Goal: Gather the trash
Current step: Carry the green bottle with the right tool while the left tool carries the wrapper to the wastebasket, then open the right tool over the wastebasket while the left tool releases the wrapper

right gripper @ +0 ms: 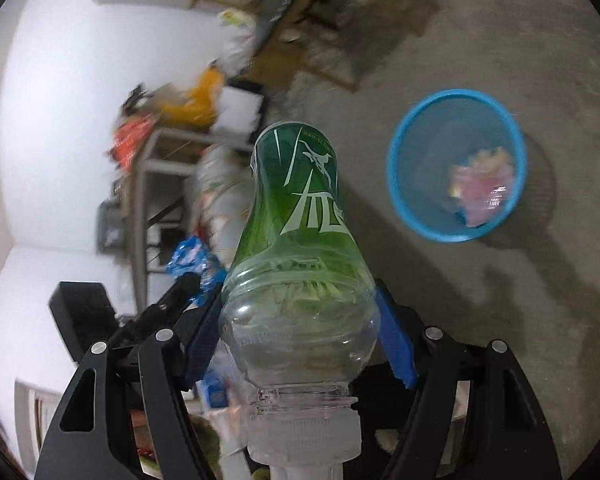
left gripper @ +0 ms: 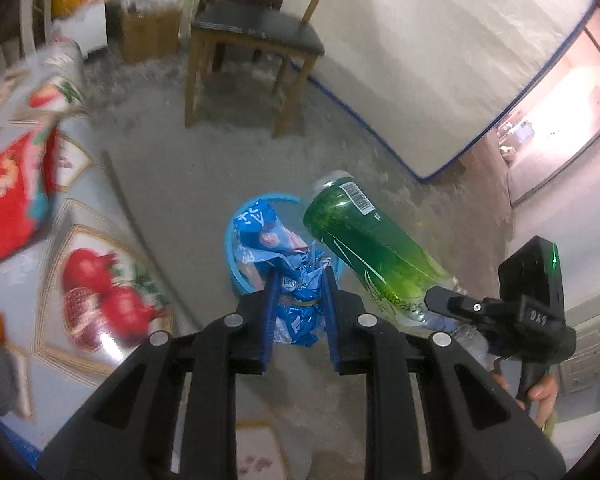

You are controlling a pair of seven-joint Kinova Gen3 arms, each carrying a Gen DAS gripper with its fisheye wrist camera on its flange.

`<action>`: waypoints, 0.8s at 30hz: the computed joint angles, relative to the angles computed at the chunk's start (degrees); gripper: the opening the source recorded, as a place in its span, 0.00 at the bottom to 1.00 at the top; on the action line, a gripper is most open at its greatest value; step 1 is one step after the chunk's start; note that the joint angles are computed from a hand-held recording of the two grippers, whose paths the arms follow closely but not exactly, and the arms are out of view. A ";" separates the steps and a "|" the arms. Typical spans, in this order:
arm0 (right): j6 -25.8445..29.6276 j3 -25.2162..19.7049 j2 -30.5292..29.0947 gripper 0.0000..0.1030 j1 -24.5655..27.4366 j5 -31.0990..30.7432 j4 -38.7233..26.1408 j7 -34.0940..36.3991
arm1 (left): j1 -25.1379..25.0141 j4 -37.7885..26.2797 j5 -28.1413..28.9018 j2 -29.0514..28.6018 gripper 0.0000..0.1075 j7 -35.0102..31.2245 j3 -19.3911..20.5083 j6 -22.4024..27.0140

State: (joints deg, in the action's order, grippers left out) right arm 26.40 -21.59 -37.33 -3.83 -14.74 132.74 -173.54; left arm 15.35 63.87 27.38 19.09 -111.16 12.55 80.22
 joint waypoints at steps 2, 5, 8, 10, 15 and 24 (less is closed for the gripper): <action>-0.32 1.55 0.34 0.67 0.51 0.41 1.05 0.33 | 2.33 -2.40 -1.62 2.36 0.18 2.44 0.16 0.04; -0.45 2.15 1.34 0.69 4.31 2.31 2.05 0.21 | 5.72 -6.25 -3.00 6.31 0.40 5.38 0.74 -0.93; 2.25 0.94 3.87 0.75 9.19 5.32 2.08 -1.20 | 7.95 -6.87 -5.02 7.39 0.51 7.80 0.54 -2.79; 1.98 1.10 4.30 0.75 9.42 5.67 3.19 -1.55 | 7.66 -6.97 -4.58 7.52 0.52 8.36 1.04 -2.04; 3.61 -0.66 3.28 0.75 9.22 6.14 4.17 -3.83 | 4.81 -2.14 -2.33 3.70 0.59 4.23 1.60 -3.68; 9.89 -4.17 -0.86 0.75 7.93 4.33 3.80 -7.70 | 1.31 3.21 0.47 -0.97 0.64 1.01 0.77 -3.08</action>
State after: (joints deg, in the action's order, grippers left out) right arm 36.29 -25.75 -38.19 4.10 -10.42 136.53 -181.24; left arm 16.66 67.08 27.85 18.12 -110.14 13.32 77.14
